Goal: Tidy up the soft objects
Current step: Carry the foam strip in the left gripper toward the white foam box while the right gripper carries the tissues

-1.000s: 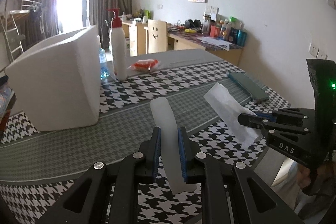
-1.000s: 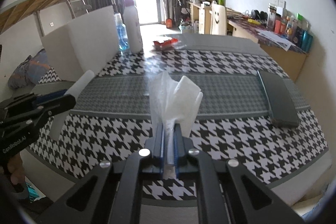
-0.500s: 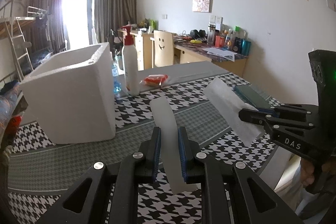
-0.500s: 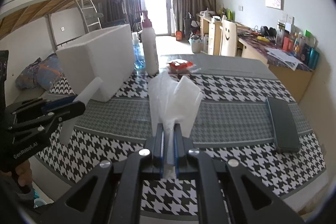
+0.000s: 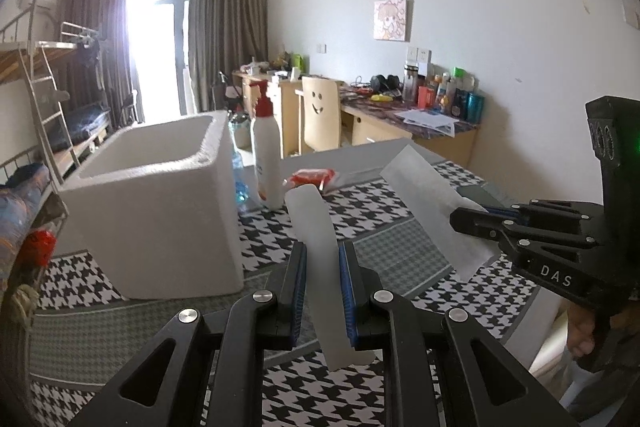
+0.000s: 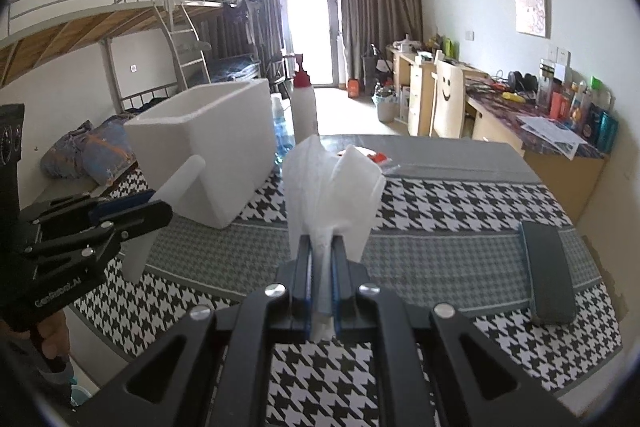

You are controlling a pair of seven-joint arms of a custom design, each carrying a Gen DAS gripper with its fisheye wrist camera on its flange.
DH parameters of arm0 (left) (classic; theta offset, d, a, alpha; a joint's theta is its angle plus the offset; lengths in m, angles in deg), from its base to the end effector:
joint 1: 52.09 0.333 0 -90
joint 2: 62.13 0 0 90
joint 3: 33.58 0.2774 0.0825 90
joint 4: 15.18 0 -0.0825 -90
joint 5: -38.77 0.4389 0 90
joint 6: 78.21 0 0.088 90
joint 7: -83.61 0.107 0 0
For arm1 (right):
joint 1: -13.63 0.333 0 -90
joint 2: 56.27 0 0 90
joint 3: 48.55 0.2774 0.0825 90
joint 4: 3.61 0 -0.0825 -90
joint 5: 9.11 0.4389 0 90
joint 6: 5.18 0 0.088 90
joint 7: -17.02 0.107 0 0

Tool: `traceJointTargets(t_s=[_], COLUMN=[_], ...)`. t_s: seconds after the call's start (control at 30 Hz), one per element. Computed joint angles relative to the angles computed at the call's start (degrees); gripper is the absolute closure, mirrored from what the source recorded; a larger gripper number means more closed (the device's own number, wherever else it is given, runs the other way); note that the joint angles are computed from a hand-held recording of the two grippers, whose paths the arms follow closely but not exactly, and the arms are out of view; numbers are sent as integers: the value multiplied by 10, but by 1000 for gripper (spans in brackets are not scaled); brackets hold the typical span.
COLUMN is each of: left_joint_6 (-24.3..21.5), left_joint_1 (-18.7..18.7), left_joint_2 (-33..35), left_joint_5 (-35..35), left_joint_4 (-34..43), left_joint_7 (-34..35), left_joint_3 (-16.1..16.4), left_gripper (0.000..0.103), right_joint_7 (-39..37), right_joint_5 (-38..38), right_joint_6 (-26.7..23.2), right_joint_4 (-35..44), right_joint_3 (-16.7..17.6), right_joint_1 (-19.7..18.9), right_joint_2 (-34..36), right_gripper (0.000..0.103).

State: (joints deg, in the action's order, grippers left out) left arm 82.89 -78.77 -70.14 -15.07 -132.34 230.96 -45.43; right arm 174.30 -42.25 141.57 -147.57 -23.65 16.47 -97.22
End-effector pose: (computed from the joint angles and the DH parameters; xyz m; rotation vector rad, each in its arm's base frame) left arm 0.5044 -0.3574 0.5369 -0.7929 2.3709 -1.3828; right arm 0.4148 0.2382 0.5267 -1.3879 1.8793 -0.9372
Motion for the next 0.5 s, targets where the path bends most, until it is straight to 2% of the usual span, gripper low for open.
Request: traceJointTargets(t_s=[0.2, 0.5], left_joint_6=[-1, 8], left_joint_1=[4, 26], left_joint_2=[9, 36], left_joint_5=[-19, 20], left_joint_4=[18, 60], left_joint_7=[18, -17], left_joint_3=[2, -12], left_gripper=[85, 85], right_joint_7=[-2, -14], right_joint_5=[-15, -35], right_joint_6=[21, 44], right_joint_4=[11, 49], right_joint_3=[2, 2], right_joint_1=[-14, -32], right_joint_2=[6, 45], right_gripper=[93, 93])
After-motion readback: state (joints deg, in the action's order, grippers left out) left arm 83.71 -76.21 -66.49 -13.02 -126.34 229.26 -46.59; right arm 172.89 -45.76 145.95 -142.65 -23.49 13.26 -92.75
